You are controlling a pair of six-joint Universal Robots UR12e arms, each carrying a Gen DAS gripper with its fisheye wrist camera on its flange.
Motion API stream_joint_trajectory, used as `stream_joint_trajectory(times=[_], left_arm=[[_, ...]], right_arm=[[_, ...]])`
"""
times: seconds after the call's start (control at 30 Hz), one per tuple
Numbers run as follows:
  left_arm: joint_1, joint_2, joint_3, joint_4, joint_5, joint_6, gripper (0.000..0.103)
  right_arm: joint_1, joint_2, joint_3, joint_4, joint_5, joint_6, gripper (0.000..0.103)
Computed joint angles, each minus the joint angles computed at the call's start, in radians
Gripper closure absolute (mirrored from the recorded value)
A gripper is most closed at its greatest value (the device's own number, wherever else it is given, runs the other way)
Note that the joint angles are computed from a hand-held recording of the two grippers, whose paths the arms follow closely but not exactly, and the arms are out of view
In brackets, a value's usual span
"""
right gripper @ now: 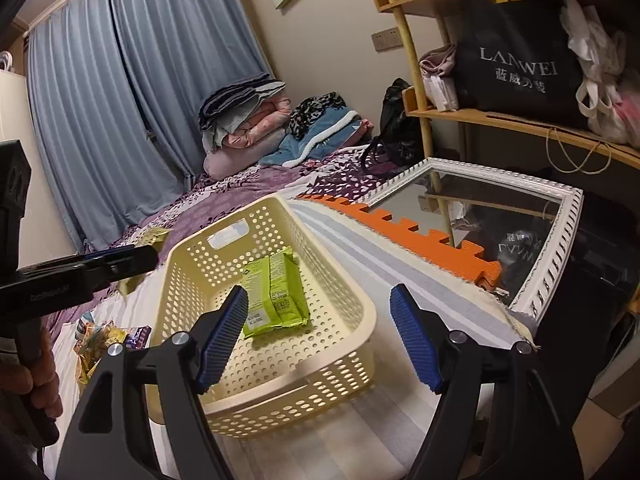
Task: Organize snacks
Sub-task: 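Lower the yellow packet into the basket and open the left gripper, then move both grippers back over the snack pile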
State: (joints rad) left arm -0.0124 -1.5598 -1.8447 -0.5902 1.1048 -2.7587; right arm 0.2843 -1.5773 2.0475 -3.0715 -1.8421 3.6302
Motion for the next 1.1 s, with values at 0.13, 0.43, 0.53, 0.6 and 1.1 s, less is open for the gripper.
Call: stream_joint_trajectory(times=[0.13,0.43,0.53,0.6,1.1], left_arm=[[-0.017,-0.013,0.01,-0.021,-0.014,0.007,0.036],[-0.01,-0.009,0.003,-0.008,0.012,-0.031,0.004],[0.005,0.001,-0.004,0.004,0.018,-0.052,0.004],[0.014,0.013,-0.016,0.022,0.03,-0.059,0.003],[0.151,0.141,-0.107,0.098,0.056,-0.092,0.003]], right_arm=[[-0.003,-0.008,0.007,-0.01,-0.021,0.002,0.023],[-0.005,-0.015,0.018,-0.011,-0.022,0.025,0.023],[0.0,-0.013,0.014,-0.016,-0.021,0.014,0.023],[0.003,-0.011,0.01,-0.021,-0.018,0.006,0.022],[0.089,0.003,-0.041,-0.047,-0.021,-0.075,0.018]])
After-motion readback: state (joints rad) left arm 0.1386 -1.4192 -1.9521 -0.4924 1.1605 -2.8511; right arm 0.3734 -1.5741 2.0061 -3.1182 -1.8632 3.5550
